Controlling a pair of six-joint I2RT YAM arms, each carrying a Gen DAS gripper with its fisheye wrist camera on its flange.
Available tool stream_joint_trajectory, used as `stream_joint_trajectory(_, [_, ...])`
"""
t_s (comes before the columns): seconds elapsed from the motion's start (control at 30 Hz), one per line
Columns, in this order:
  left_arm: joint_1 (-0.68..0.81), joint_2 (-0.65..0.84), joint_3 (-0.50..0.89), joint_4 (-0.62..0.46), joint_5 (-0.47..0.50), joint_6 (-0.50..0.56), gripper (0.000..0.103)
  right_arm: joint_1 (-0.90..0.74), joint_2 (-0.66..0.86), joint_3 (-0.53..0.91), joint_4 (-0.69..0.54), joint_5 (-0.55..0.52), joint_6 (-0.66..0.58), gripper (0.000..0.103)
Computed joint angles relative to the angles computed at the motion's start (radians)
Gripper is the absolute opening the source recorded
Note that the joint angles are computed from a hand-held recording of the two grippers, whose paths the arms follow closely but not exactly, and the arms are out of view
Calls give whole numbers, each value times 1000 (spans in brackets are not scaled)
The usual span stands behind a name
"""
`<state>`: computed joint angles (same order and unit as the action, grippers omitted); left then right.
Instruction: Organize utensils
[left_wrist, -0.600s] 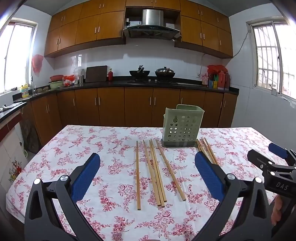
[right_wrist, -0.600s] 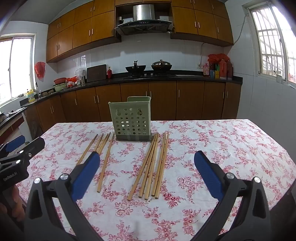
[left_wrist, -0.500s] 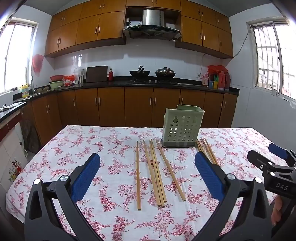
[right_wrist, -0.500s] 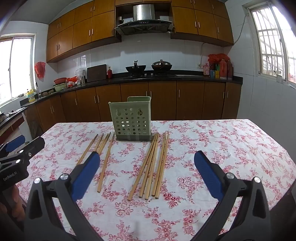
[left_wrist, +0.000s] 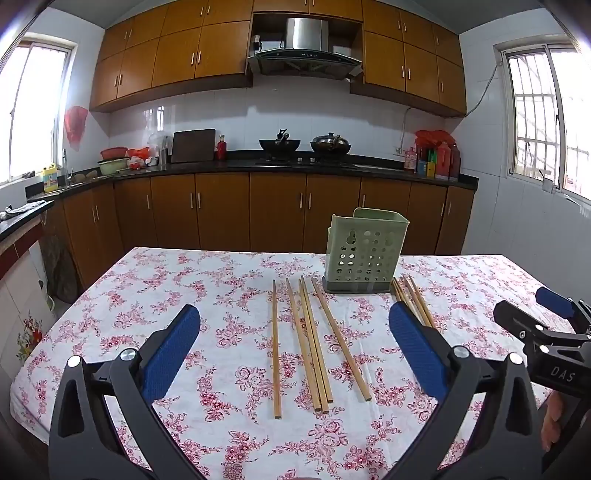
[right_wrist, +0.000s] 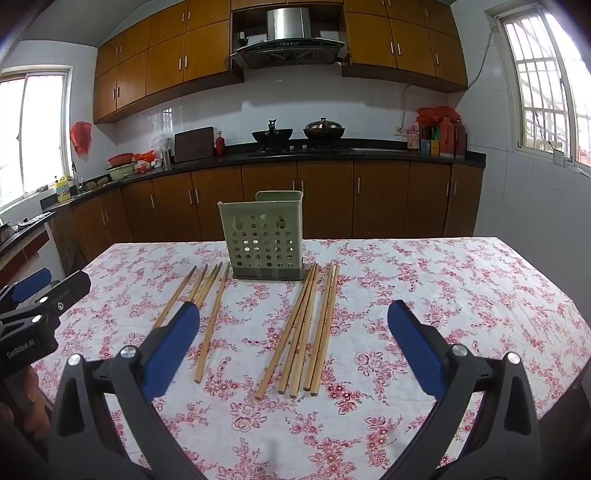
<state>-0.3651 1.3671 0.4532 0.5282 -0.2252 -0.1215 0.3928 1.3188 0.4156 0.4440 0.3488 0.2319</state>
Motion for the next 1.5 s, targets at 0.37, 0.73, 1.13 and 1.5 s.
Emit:
stream_joint_trajectory(0.37, [1, 1, 1, -2, 2, -1, 101, 0, -1, 0, -2, -1, 0, 99])
stream_joint_trajectory(0.73, [0, 1, 2, -3, 2, -3, 101, -3, -1, -1, -1, -3, 0, 99])
stream_joint_trajectory(1.13, [-10, 4, 5, -5, -8, -7, 101, -7, 4, -1, 4, -8, 0, 99])
stream_joint_trajectory(1.5, [-20, 6, 7, -6, -18, -10, 101, -9, 6, -1, 6, -10, 1, 99])
